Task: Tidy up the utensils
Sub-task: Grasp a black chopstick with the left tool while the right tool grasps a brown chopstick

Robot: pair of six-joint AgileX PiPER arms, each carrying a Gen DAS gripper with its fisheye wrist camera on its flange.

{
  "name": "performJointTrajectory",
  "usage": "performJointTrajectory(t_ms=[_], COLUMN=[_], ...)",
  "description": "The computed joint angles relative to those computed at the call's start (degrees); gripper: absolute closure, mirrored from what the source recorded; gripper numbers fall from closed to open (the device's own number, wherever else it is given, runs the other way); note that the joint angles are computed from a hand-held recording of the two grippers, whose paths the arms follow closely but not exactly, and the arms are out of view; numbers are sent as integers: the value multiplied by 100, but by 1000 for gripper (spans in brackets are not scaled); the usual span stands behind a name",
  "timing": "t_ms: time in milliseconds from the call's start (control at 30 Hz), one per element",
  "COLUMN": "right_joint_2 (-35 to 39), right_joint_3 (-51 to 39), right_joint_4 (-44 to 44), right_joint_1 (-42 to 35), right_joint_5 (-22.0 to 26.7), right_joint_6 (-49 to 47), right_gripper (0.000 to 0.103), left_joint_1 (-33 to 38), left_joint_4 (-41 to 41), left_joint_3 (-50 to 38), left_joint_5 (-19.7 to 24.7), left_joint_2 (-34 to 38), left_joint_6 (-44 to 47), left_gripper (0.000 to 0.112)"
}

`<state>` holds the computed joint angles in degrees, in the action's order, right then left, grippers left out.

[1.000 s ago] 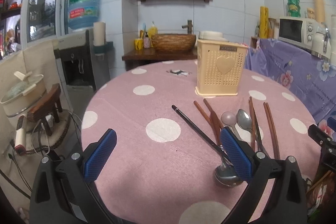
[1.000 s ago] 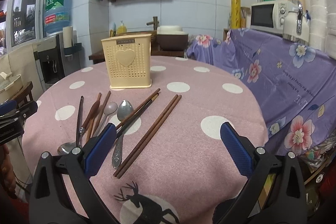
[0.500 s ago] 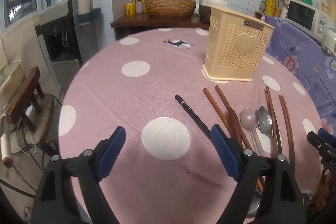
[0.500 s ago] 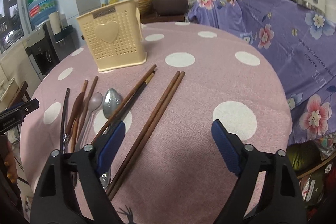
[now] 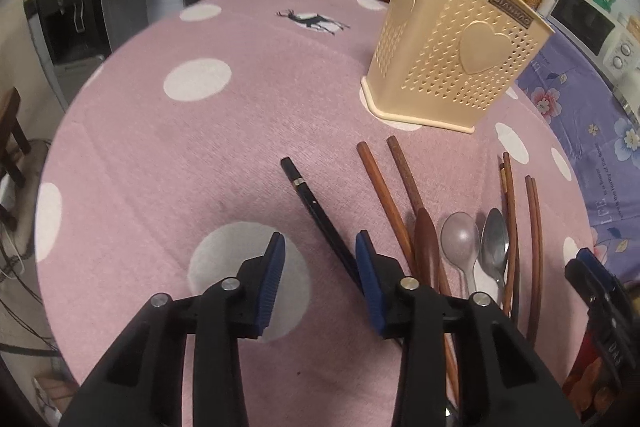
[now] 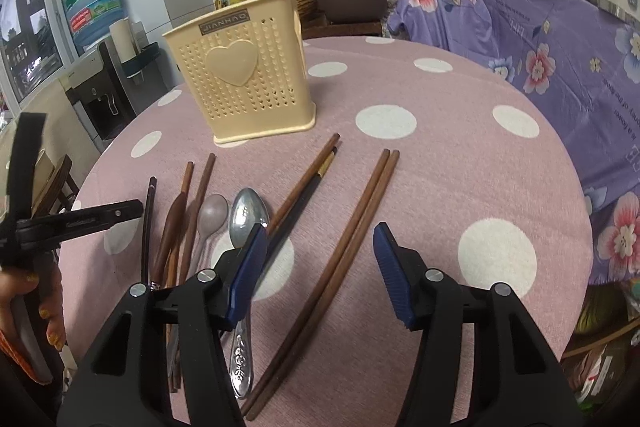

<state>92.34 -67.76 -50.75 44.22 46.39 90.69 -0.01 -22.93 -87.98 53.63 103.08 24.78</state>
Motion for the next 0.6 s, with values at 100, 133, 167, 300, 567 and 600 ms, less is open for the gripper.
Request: performJointTrajectory(t_ms=[100, 133, 167, 300, 567, 600], right_joint_2=[44, 58, 79, 59, 742, 950], right_joint_3=[-56, -68, -92, -115, -1187, -1484], right_joint_4=[-126, -153, -151, -8, 1850, 2085], right_joint_1=[108, 127, 127, -43, -1005, -1093], right_joint_5=[127, 140, 151, -18, -519, -381], right_joint_6=[23, 11, -29, -207, -2164, -2451], right_gripper=[47, 47, 47, 47, 69, 72], left_joint_1=[-58, -99, -154, -331, -522, -533], left_joint_4=[55, 112, 240, 587, 880, 892], left_joint_3=[-292, -328, -383, -517, -919, -973], left_joint_5=[253, 224, 220, 146, 218, 264], left_joint_2=[243, 264, 298, 375, 624, 652], left_joint_6=[-233, -304, -399, -640, -839, -812], left_gripper=[80, 81, 82, 86, 96, 96])
